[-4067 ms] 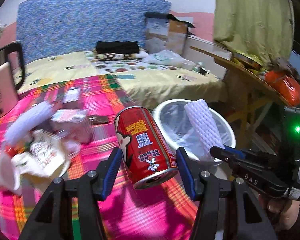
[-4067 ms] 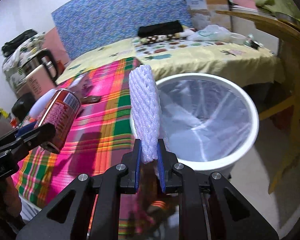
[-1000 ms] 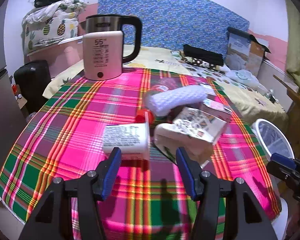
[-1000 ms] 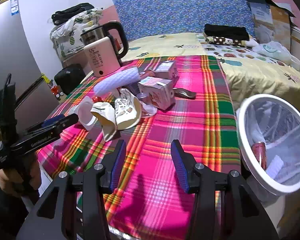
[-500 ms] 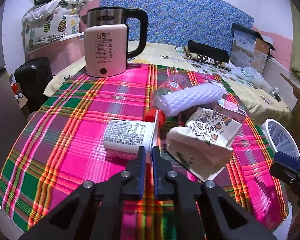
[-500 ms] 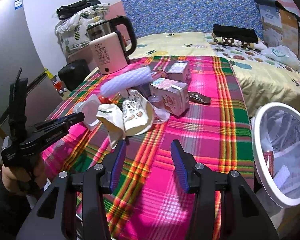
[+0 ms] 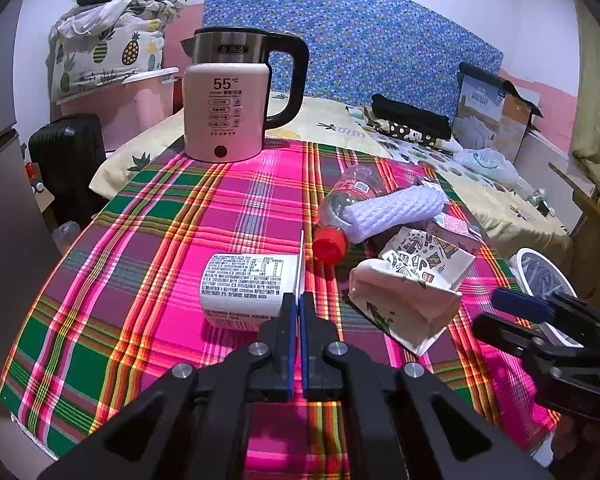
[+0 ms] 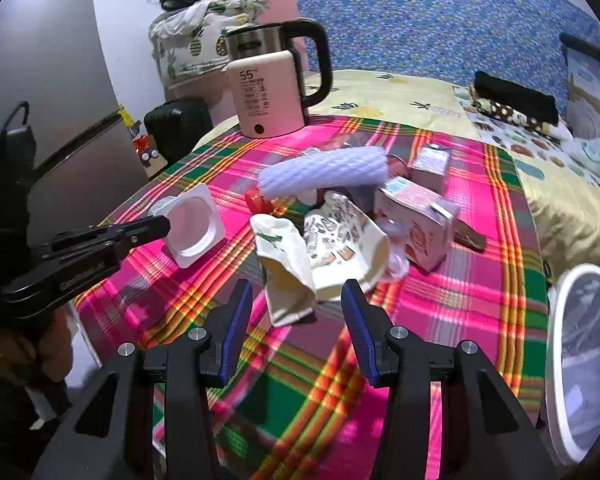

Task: Collect trash
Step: 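Grasp the white yogurt cup with the left tool while the right tool grasps the paper wrapper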

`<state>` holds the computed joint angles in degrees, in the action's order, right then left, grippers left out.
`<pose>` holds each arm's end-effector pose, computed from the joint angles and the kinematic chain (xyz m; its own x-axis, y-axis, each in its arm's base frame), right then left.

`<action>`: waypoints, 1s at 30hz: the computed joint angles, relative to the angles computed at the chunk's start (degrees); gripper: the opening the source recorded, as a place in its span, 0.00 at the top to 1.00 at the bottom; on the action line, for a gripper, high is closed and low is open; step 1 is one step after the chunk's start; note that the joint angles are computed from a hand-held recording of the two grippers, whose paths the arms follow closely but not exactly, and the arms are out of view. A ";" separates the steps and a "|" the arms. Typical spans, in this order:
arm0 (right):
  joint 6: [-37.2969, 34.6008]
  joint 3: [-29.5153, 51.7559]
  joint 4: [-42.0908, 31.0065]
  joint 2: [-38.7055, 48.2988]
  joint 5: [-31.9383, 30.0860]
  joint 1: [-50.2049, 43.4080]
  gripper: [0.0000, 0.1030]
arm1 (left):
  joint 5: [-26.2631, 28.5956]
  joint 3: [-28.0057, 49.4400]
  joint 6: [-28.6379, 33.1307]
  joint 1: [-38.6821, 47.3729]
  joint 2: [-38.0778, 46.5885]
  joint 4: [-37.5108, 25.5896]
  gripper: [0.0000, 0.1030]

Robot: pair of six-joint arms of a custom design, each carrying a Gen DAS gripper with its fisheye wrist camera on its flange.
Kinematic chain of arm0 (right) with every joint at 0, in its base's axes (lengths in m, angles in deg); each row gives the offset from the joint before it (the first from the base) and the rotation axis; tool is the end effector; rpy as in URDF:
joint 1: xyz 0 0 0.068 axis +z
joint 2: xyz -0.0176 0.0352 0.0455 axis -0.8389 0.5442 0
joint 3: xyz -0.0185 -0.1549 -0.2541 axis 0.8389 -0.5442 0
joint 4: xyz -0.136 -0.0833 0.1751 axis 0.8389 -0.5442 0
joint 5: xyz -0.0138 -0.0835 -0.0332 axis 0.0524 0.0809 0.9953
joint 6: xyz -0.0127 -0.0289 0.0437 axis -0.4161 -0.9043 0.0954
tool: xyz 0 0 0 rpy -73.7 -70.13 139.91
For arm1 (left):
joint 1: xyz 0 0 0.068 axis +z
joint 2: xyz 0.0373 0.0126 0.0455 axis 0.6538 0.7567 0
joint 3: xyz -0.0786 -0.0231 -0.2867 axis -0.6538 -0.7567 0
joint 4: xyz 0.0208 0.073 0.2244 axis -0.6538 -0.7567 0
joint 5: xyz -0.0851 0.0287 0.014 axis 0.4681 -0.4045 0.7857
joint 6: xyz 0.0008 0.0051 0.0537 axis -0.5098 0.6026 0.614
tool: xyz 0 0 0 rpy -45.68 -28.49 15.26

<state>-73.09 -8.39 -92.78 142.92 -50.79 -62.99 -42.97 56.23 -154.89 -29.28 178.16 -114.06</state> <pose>0.2250 0.0008 0.2222 -0.4326 -0.5475 -0.7163 -0.8408 0.5317 0.1014 0.1125 -0.2308 0.2133 -0.4917 -0.4414 -0.7506 -0.5118 0.8439 -0.1610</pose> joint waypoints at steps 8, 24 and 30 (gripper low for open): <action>4.53 -2.27 7.19 0.64 4.61 7.07 0.72 | 0.29 -3.07 0.19 -0.53 -1.59 3.09 0.98; -1.06 -0.49 -2.43 -2.71 -1.93 -0.98 0.93 | -1.46 3.83 0.83 -3.57 1.41 -0.37 0.98; -5.37 1.97 -8.09 -2.65 -5.52 -6.95 0.93 | -2.55 8.44 4.29 -4.07 3.35 -0.67 0.98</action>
<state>-78.47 -6.42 -100.87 140.27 -56.31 -69.94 -45.52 64.67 -150.60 -33.35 181.51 -114.73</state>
